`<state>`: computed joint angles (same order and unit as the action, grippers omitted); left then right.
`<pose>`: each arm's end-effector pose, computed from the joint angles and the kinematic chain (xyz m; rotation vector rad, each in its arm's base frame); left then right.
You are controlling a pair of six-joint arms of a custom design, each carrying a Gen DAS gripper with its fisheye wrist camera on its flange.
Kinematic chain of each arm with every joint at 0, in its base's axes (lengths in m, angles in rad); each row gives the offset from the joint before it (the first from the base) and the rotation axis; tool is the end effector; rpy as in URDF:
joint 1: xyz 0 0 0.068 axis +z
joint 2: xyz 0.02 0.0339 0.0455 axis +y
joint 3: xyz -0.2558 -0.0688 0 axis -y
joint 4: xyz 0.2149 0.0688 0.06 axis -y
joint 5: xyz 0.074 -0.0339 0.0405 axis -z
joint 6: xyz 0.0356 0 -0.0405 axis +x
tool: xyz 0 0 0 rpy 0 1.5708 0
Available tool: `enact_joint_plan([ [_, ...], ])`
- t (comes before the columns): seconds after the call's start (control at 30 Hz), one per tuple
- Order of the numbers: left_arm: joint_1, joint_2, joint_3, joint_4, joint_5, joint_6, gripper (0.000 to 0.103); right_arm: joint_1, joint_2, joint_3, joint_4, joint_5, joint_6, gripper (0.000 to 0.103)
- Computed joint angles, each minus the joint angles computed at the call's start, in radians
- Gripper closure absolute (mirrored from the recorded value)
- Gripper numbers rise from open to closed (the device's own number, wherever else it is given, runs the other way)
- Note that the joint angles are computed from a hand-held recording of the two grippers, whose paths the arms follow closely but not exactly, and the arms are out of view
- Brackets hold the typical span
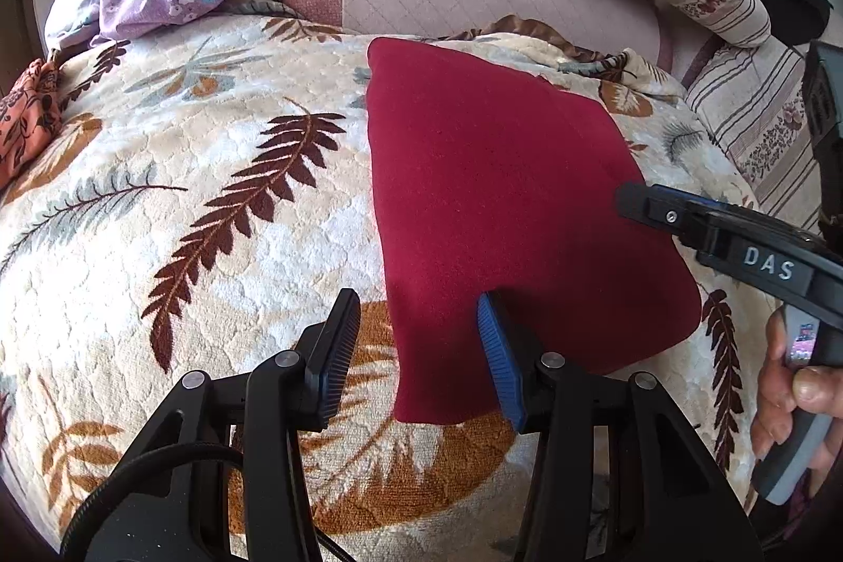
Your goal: Fold small clothes
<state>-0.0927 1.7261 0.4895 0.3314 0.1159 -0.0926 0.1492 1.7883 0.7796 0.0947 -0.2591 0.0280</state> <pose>0.2528 -0.0276 0.0969 0.0499 2.4804 -0.2226 0.3019 0.0546 0.1276 -0.2603 2.4708 0.3969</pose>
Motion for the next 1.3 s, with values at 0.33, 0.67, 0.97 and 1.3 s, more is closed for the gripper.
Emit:
enact_joint_plan([
  [0.33, 0.019, -0.012, 0.002, -0.005, 0.03, -0.005, 0.057, -0.003, 0.053, -0.054, 0.089, 0.036, -0.04, 0.066],
  [0.67, 0.063, -0.027, 0.002, 0.011, 0.071, -0.027, 0.043, -0.033, -0.004, 0.016, 0.004, 0.038, 0.027, 0.064],
  [0.97, 0.059, -0.003, 0.018, 0.004, 0.057, -0.025, 0.043, -0.09, 0.16, 0.016, 0.08, -0.038, 0.069, 0.057],
  [1.3, 0.069, 0.003, 0.019, 0.011, 0.072, -0.028, 0.043, -0.122, 0.082, -0.018, 0.053, -0.068, 0.076, 0.035],
])
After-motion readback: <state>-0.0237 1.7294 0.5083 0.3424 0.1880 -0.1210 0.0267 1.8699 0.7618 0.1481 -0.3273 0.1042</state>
